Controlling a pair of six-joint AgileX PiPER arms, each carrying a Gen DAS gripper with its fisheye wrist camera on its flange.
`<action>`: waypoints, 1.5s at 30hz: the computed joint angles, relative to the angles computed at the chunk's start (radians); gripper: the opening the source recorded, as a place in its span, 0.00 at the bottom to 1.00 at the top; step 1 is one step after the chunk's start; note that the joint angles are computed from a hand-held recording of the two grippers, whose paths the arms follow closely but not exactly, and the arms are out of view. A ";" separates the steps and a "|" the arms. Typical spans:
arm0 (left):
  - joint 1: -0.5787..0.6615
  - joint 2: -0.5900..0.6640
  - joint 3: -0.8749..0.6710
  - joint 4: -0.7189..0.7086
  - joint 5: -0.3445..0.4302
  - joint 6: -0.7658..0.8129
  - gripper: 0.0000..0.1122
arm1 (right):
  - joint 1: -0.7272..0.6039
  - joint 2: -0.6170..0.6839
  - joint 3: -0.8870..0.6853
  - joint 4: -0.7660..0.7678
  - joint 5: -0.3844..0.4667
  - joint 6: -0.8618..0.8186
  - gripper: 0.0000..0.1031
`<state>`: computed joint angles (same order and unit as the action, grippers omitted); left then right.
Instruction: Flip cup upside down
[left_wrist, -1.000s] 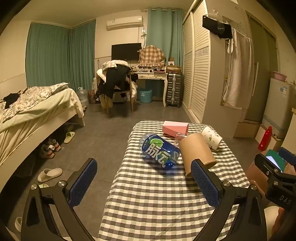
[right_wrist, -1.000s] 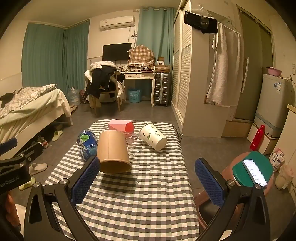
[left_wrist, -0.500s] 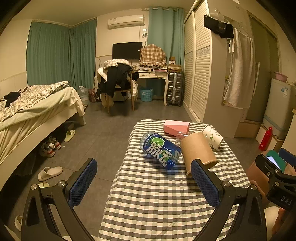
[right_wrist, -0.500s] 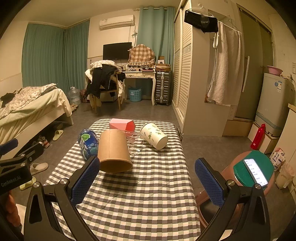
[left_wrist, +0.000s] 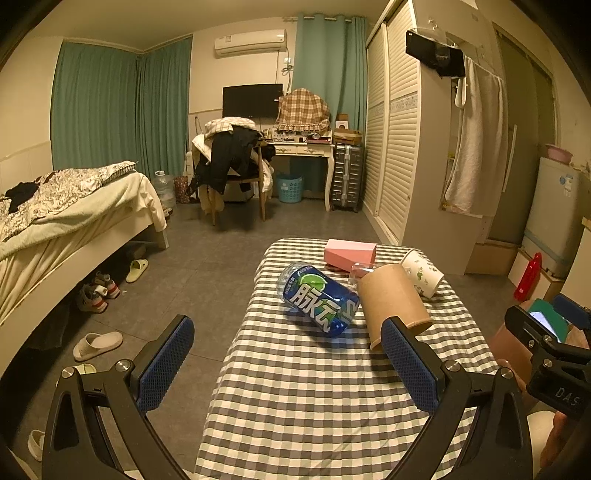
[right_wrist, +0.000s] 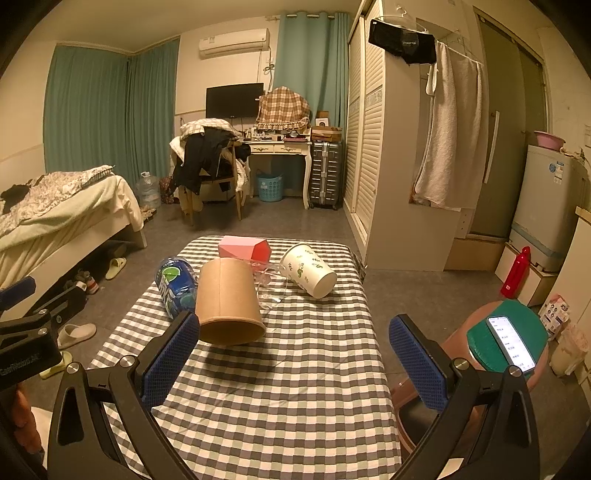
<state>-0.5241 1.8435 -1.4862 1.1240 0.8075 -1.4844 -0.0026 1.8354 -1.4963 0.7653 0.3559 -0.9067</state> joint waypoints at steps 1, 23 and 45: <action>0.002 0.002 -0.006 -0.007 0.000 0.008 0.92 | 0.001 0.001 0.000 0.003 0.000 -0.003 1.00; 0.006 0.006 -0.011 -0.016 -0.002 0.019 0.92 | 0.001 0.028 -0.027 -0.009 0.012 0.016 1.00; 0.009 0.011 -0.011 -0.016 -0.006 0.018 0.92 | 0.003 0.024 -0.013 0.007 0.005 0.001 1.00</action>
<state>-0.5154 1.8547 -1.4975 1.1083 0.8018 -1.4660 0.0008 1.8597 -1.5094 0.7718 0.3606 -0.9054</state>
